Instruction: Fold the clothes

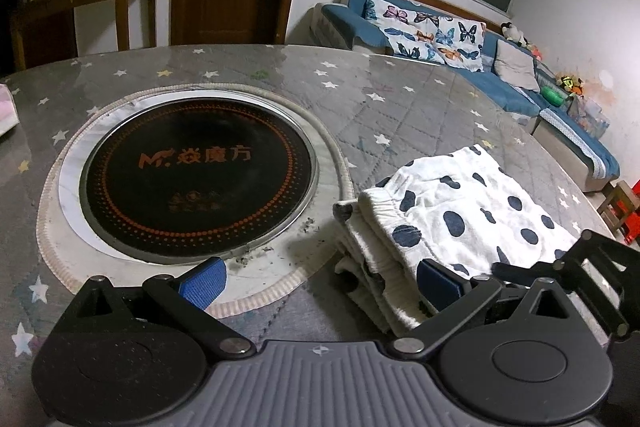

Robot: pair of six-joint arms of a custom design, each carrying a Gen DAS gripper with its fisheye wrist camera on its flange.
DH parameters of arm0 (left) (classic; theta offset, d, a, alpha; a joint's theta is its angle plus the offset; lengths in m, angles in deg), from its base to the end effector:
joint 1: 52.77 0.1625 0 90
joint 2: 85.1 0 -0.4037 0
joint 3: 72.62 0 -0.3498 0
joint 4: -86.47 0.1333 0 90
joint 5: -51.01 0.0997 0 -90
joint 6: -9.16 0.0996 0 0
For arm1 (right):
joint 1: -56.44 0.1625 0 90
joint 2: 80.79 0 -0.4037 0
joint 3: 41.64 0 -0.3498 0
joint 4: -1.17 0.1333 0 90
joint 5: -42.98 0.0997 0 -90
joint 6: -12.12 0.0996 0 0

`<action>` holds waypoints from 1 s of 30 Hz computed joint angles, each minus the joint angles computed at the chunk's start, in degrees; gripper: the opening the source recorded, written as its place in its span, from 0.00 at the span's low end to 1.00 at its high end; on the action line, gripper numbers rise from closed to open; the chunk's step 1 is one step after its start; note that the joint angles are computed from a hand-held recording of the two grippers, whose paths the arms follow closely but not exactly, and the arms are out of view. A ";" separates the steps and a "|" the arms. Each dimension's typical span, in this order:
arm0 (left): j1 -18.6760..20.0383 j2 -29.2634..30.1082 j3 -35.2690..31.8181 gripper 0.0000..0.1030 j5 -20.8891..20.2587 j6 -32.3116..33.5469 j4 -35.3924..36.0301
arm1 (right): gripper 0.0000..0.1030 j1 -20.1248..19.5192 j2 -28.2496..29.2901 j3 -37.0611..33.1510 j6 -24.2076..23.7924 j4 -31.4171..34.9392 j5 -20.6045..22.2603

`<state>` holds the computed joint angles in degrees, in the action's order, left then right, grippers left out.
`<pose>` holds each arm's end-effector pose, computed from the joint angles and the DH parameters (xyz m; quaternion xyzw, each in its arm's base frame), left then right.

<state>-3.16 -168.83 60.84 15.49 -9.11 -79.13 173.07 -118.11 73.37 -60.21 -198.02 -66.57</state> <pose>-0.0863 -0.4323 0.2883 0.0657 0.8701 -0.3920 0.2914 0.3268 -0.4287 0.0376 0.6911 -0.6513 0.1831 0.2545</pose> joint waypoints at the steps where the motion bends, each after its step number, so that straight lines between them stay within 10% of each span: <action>1: 0.08 -0.08 -0.07 1.00 -0.27 -0.05 0.02 | 0.66 0.02 0.19 -0.03 -0.43 -0.10 0.36; 13: 1.10 -0.99 -0.62 1.00 -4.41 -3.90 0.93 | 0.37 -0.31 0.71 -0.32 1.00 -0.31 2.68; 30: 2.65 -0.89 -1.15 1.00 -8.49 -7.71 0.28 | 0.30 -2.55 -1.20 -2.43 13.82 5.56 7.94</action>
<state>-0.51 -169.72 59.68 7.00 -16.83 -78.84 170.52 -119.31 70.94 -46.39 -192.46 -58.64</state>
